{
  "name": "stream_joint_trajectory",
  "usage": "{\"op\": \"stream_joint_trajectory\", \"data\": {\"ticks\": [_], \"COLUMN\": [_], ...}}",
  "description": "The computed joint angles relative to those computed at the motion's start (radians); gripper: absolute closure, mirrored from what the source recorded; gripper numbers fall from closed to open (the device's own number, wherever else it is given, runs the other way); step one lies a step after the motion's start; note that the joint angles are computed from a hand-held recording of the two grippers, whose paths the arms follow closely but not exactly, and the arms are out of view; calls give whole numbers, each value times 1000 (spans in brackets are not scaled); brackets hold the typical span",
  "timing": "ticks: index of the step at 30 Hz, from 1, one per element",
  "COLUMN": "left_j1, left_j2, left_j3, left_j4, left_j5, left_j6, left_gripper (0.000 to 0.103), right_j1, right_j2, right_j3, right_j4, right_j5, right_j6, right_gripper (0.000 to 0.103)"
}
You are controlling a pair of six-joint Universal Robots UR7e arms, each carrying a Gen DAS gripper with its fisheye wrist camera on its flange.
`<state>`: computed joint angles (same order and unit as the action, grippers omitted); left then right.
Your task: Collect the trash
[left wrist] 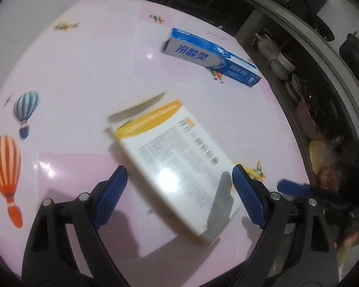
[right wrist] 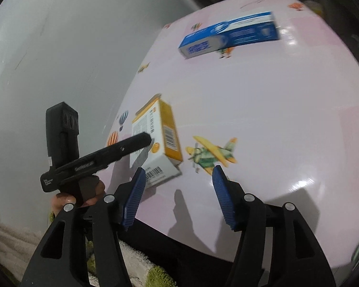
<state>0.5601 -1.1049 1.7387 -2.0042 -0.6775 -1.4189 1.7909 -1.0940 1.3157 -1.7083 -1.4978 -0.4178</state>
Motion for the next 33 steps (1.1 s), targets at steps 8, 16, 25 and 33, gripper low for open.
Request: {"op": "stream_joint_trajectory", "data": {"ticks": [8,16,25,33], "left_j1": [43,58,39,26], "left_j2": [123,214,196,135], "left_j3": [-187,-291,-267,-186], "left_j4": [272,421,419,370], "left_j5": [54,94,91,80], "left_j6": [-33,65,123,102], "left_gripper": [15,15,21,27], "right_j1": [-46,-42,0,100], "right_j2": [-124,-188,-128,88], "right_j3": [116,201,136,-60], "right_j4": [-154,-292,-371,-558], "right_j5": [-57,-214,-309,-375], "right_j6": [58,66,-24,-397], "right_gripper": [42,41,41,12]}}
